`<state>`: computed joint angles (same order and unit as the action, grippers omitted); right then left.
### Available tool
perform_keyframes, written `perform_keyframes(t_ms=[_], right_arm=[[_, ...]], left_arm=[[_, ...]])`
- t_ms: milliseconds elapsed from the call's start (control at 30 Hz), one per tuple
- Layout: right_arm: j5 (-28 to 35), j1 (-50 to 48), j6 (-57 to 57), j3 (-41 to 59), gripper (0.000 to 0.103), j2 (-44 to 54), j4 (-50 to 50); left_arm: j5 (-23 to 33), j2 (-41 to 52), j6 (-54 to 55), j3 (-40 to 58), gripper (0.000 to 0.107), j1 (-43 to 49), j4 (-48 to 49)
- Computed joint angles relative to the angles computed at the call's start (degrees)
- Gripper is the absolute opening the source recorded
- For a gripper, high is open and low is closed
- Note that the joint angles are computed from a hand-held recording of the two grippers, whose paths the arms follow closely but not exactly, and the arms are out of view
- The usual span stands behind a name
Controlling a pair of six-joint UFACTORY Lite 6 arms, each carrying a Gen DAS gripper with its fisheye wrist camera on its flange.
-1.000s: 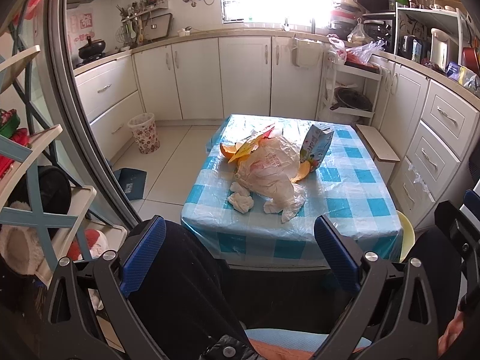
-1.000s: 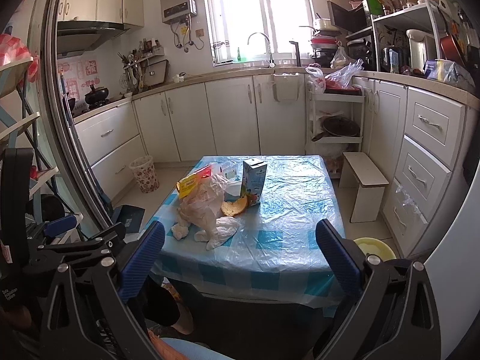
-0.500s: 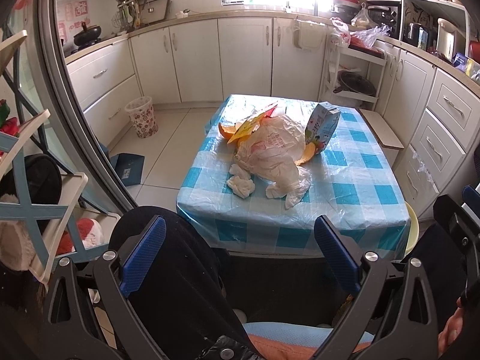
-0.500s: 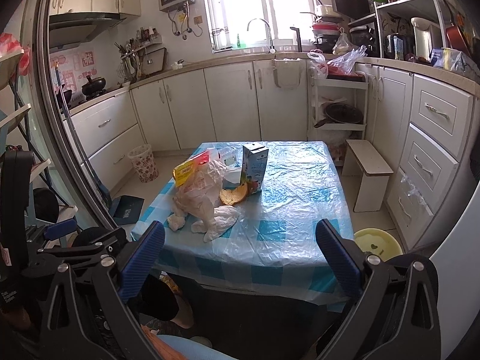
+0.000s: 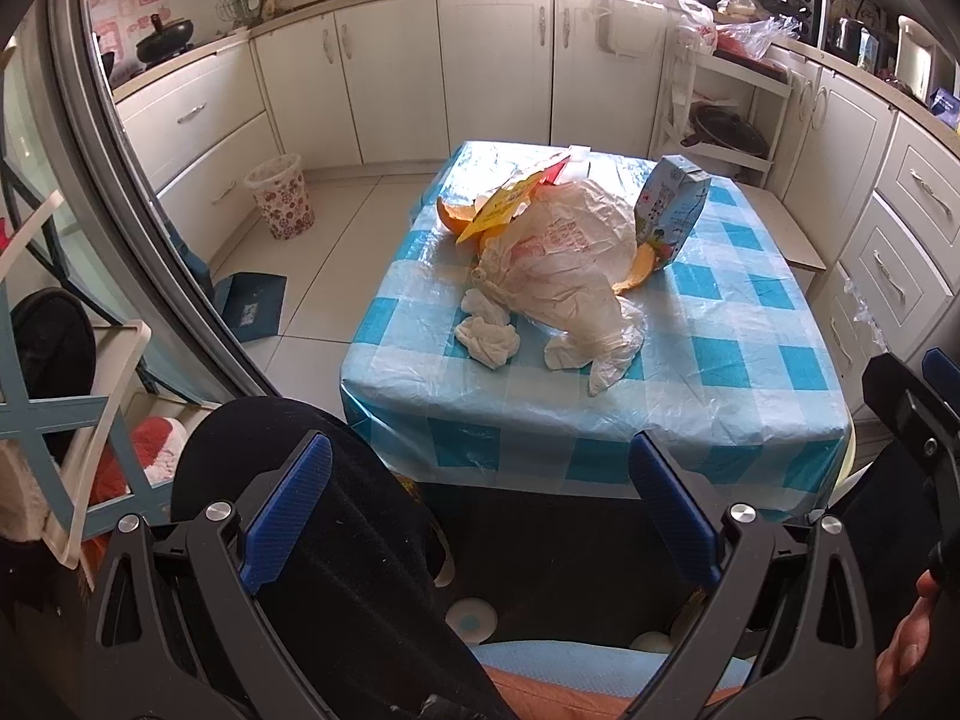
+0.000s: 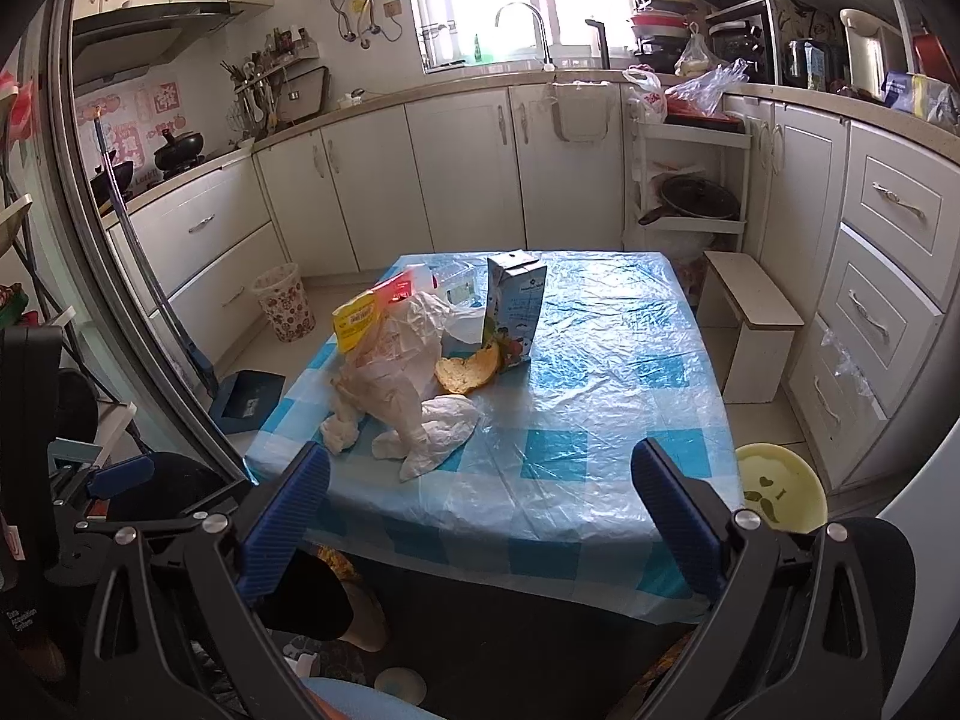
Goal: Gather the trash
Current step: 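Move both tools toward the cluttered table, then grasp the yellow snack bag with the left tool while the right tool grasps the white plastic bag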
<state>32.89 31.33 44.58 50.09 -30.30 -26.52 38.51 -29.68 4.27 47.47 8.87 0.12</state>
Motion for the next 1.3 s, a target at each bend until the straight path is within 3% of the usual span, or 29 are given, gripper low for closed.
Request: perform_keyframes(t_ms=[400,567,767,867,967,1200,1300], right_arm=[[-7.8,-6.6,-11.7,2.1,0.097,9.8,10.4],[-12.1,-11.9,-25.5,7.1,0.097,17.9,23.2],[-14.1,-18.8,-49.6,15.4,0.097,30.7,47.3],[-11.9,-21.4,-62.5,20.1,0.097,36.8,61.4],[-10.2,-22.3,-68.3,24.1,0.097,41.7,67.9],[-8.4,-22.2,-71.4,29.9,0.097,47.9,68.9],[-7.7,-22.9,-72.9,30.6,0.097,49.4,70.1]], left_arm=[[-4.7,10.2,-4.0,2.1,0.095,-1.3,3.6],[-7.7,16.2,-7.9,4.9,0.095,-2.0,7.7],[-11.0,25.5,-14.1,12.3,0.095,-2.7,14.2],[-12.2,32.1,-20.5,18.1,0.095,-4.2,22.0],[-12.0,39.0,-26.1,25.0,0.095,-5.8,30.8],[-8.6,59.3,-28.7,47.8,0.095,-10.5,45.2],[-8.1,64.7,-24.7,55.5,0.095,-11.6,44.5]])
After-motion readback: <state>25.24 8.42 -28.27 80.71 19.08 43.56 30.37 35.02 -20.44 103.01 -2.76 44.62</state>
